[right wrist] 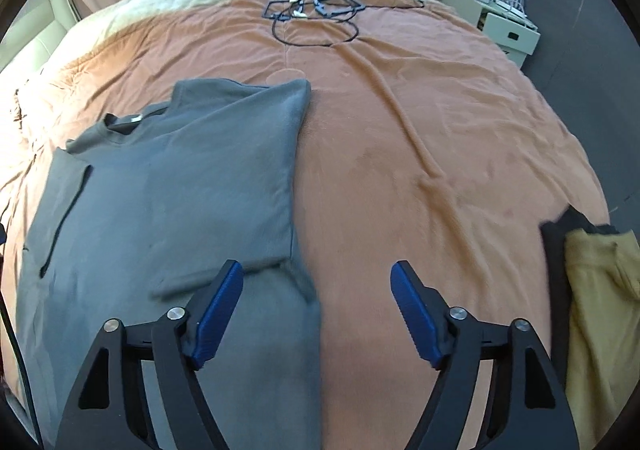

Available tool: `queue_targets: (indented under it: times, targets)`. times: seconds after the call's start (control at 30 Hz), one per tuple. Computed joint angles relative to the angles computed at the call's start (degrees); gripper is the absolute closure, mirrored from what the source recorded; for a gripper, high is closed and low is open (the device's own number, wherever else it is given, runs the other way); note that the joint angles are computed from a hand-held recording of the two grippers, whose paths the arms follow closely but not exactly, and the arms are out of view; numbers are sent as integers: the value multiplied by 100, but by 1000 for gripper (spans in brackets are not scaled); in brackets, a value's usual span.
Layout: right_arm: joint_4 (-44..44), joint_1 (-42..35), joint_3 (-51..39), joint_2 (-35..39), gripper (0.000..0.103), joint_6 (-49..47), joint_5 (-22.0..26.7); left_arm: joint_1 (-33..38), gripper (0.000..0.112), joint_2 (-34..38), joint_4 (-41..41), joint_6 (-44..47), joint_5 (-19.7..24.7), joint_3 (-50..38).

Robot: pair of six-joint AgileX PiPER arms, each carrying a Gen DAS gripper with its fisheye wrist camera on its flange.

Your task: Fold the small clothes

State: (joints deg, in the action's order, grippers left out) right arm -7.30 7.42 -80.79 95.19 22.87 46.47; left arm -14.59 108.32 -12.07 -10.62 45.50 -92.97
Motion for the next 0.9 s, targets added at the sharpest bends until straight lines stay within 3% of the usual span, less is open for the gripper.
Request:
queue_targets:
  times: [0.2,0.27,0.57,0.73,0.9]
  targets:
    - [-349,370,714,-969,13,602,146,251,22,-1029,-51,144,-354,1037]
    - [-448,529,876,-1238,0,714,170,351,22,-1291,-91,185,-451,1308]
    - [-941,1214,1679,-2484,0,1627,377,611,21,-2425,-155,525,-607,2321]
    - [-1784,2010,1978,-3087,0,2661,847,695,20,-3134,-48,616,-684,2933]
    - [-2678,3287,2185,-3564,0,3859,1705,1008,20,-3929,-321,985,-592,3541]
